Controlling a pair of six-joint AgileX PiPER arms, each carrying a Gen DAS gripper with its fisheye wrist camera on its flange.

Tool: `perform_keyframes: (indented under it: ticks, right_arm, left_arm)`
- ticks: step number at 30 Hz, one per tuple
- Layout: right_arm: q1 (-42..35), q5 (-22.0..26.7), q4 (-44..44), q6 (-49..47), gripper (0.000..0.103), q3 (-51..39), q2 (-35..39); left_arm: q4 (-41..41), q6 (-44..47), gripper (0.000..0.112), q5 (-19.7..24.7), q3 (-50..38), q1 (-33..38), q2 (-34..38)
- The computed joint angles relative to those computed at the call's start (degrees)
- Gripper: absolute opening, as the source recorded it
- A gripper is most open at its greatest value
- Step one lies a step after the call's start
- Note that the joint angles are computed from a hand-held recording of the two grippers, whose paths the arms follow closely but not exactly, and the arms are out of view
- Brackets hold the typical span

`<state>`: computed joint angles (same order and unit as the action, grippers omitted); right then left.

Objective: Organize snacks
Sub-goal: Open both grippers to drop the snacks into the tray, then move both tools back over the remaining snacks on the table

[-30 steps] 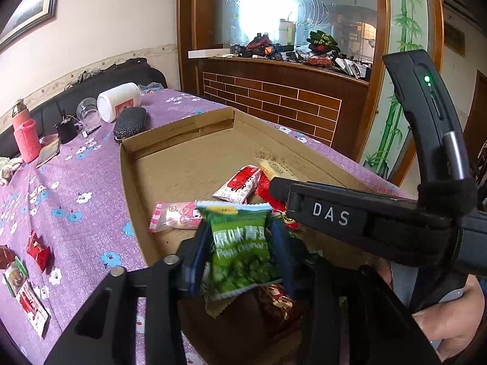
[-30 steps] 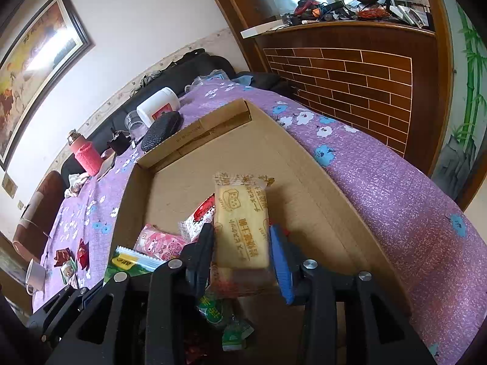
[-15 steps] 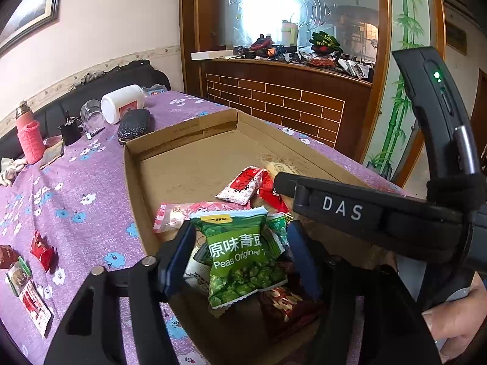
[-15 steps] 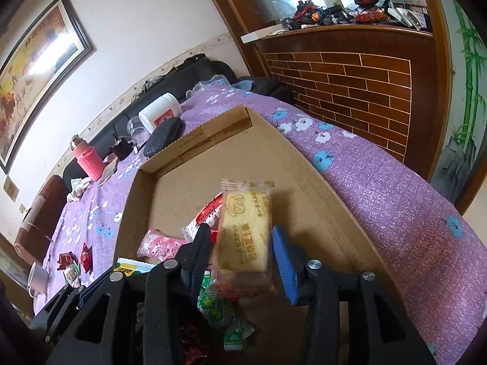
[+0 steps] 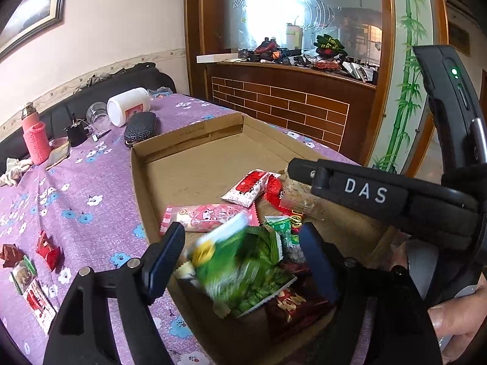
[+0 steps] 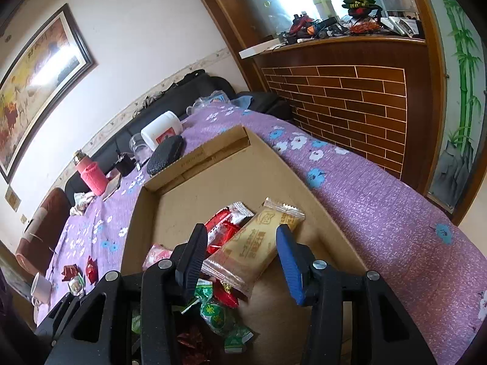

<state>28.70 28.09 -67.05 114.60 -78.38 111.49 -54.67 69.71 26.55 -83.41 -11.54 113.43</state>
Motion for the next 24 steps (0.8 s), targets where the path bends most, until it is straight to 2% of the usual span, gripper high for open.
perform_keyframes:
  ticks: [12,16,24]
  right_arm:
    - [0.25,1.53,-2.88,3.55,0.051,0.88,-0.57]
    - [0.47,2.34,-3.05,3.68,0.051,0.78,-0.5]
    - [1.58,4.73,-4.58,4.07,0.051,0.51,-0.45]
  left_arm:
    - [3.28,-5.32,0.077,1.96,0.23,1.5,-3.83]
    - [4.84,-8.03,0.077,4.83,-0.91,3.08,-4.15]
    - [2.6,-6.15,0.077,8.35,-1.01,8.41,-6.14]
